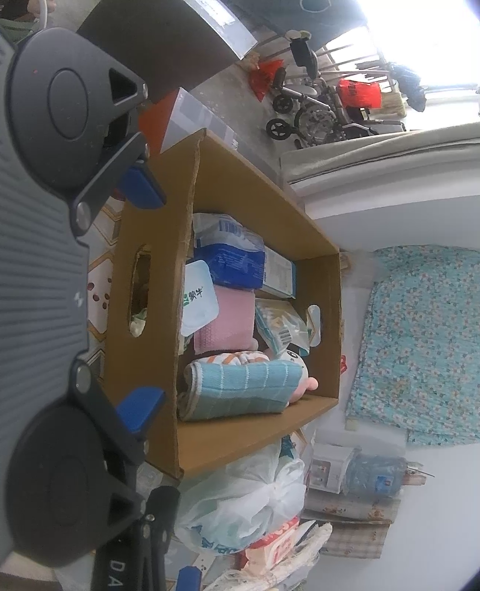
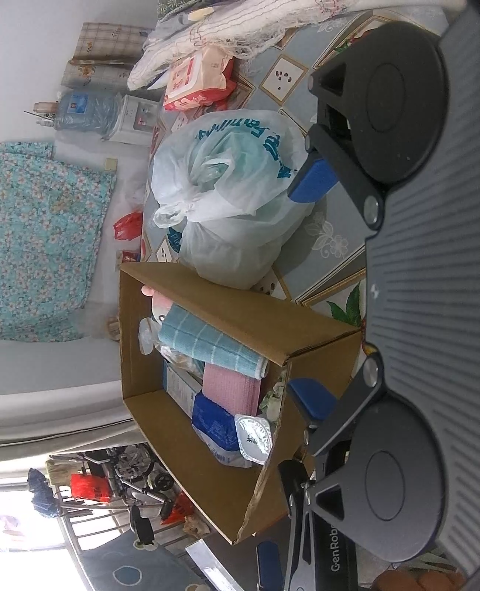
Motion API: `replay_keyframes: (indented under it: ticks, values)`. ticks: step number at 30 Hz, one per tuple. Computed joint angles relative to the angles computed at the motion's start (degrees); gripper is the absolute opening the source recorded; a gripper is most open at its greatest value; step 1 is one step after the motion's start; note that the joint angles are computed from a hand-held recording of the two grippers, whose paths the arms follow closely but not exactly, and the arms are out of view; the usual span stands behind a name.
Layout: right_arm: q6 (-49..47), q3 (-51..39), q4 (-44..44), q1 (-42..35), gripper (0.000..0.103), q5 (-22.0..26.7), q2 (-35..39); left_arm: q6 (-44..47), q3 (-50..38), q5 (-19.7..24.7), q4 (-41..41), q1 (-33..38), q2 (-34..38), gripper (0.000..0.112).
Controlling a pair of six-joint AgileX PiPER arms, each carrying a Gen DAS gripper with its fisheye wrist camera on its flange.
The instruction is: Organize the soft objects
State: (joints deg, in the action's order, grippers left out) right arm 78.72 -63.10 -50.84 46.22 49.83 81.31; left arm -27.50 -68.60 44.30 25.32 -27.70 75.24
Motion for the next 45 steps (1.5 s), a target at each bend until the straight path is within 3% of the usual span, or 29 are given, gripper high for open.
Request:
replay_keyframes:
  ticks: [45]
  values:
    - [-3.39, -1.26, 4.49, -1.99, 0.102, -2.62, 2.32, 1.82, 0.05, 1.53, -2.01, 2.07, 0.87, 0.103]
